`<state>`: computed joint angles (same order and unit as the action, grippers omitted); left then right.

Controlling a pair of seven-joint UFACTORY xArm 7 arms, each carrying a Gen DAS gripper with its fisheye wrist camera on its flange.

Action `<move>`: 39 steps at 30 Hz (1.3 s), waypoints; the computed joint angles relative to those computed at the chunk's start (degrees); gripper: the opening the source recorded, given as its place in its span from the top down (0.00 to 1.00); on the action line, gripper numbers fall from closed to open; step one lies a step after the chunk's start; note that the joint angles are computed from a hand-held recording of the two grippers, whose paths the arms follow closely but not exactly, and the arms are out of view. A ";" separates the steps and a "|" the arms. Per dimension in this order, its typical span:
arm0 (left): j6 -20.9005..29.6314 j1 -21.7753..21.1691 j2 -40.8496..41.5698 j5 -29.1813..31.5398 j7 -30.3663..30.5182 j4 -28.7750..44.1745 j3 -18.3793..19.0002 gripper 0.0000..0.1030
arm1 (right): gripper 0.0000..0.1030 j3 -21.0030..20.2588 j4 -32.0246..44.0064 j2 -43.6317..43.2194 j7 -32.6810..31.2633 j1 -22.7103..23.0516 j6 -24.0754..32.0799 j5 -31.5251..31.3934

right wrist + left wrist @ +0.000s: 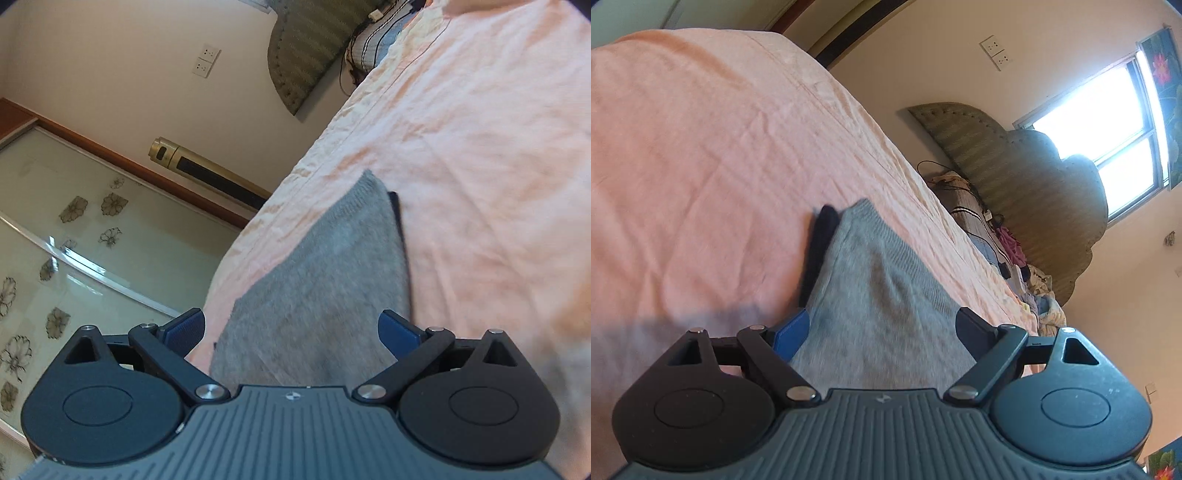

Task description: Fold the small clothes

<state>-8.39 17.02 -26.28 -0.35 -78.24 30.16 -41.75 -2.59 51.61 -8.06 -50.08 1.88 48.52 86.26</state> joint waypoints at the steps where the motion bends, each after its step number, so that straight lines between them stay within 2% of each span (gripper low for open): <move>1: 0.06 -2.07 -3.04 -1.27 -1.70 -2.41 -0.43 0.16 | 0.01 -0.49 -4.10 -3.62 -0.05 -0.57 -0.30 -0.27; 3: -0.43 -5.77 -7.41 -3.52 -5.72 -6.43 -1.61 0.16 | 0.01 -1.66 -9.97 -8.58 1.35 -1.15 -0.67 -1.27; 4: -0.25 -6.10 -9.22 -4.31 -7.78 -7.63 -3.23 0.16 | 0.01 -2.26 -12.32 -10.23 2.05 -1.24 -0.67 -1.42; 7: 0.01 -3.71 -12.17 -5.32 -14.68 -8.87 -9.62 0.16 | 0.03 -1.46 -15.34 -12.49 -0.59 0.06 -4.06 -0.14; 9: 0.86 0.55 -13.51 -4.50 -17.59 -7.42 -13.76 0.16 | 0.01 -0.62 -13.71 -10.94 1.22 1.68 -5.22 -0.15; 11: -3.05 4.55 -10.07 -2.73 -18.76 -5.87 -15.41 0.16 | 0.01 -0.50 -10.74 -7.25 1.54 3.60 -4.00 1.97; 12: -3.35 6.14 -8.46 -2.58 -19.26 -4.98 -16.05 0.16 | 0.02 0.99 -9.36 -5.77 1.38 3.97 -6.39 2.82; 14: -1.23 11.87 -8.78 -2.09 -20.70 -2.56 -20.27 0.16 | 0.04 3.66 -6.58 -3.09 -0.20 5.52 -12.94 4.99; 15: -0.31 13.41 -7.98 -0.67 -20.28 -1.38 -20.87 0.16 | 0.07 4.40 -5.40 -1.82 -0.91 6.15 -15.18 6.45; 16: 1.40 14.87 -8.03 0.45 -20.27 -0.09 -21.78 0.17 | 0.13 5.14 -4.33 -0.69 -1.21 6.67 -17.46 6.96; 17: 3.04 15.52 -7.80 1.85 -20.04 1.02 -22.06 0.19 | 0.33 5.69 -3.23 0.59 0.38 7.04 -19.03 5.33; 18: 5.11 15.35 -6.98 3.81 -18.90 2.20 -21.59 0.25 | 0.67 5.79 -2.27 1.86 2.43 7.22 -19.22 3.07; 19: 8.22 14.28 -4.93 6.17 -16.75 3.73 -20.36 0.58 | 0.84 6.78 -1.54 3.17 4.37 5.99 -17.95 0.38; 20: 11.73 12.83 -1.72 8.36 -14.18 5.43 -18.95 0.90 | 0.86 5.50 -1.59 3.62 3.94 7.16 -17.78 0.09; 22: 12.70 12.03 -1.09 10.75 -13.65 5.59 -18.20 0.94 | 0.87 5.48 -2.11 3.44 0.96 7.21 -17.76 1.35; 24: 15.17 9.85 -1.54 12.59 -12.95 6.03 -16.18 0.95 | 0.87 4.97 -2.34 2.72 0.92 6.82 -16.04 0.99; 27: 16.14 4.95 -5.17 14.35 -12.94 5.00 -11.93 0.96 | 0.88 3.71 -3.75 -0.81 -2.06 6.13 -12.08 0.78; 30: 17.07 -5.49 -9.74 14.18 -11.85 1.71 -3.68 0.97 | 0.88 1.77 -6.96 -6.20 -2.79 5.36 -7.50 -2.57; 32: 18.43 -13.27 -13.84 13.23 -12.19 -1.49 0.97 0.97 | 0.88 -0.71 -10.22 -10.54 -1.71 4.34 -2.38 -6.86; 34: 21.02 -19.91 -17.89 12.33 -12.81 -4.46 3.36 0.97 | 0.88 -3.54 -14.11 -14.77 -1.17 3.12 2.33 -10.19; 36: 23.95 -25.82 -20.69 11.75 -13.28 -6.90 4.19 0.96 | 0.88 -6.14 -17.08 -17.21 0.22 1.80 6.86 -13.39; 37: 25.56 -28.17 -20.59 11.86 -12.69 -7.32 4.69 0.96 | 0.86 -6.01 -18.81 -18.95 1.48 0.90 6.69 -15.86; 38: 27.40 -29.82 -20.38 12.14 -12.28 -7.45 4.84 0.96 | 0.77 -5.39 -20.31 -20.55 3.19 0.14 5.05 -17.81; 39: 29.07 -30.43 -21.05 12.70 -12.72 -7.67 4.36 0.95 | 0.61 -5.43 -21.13 -21.45 4.70 -0.27 4.11 -19.25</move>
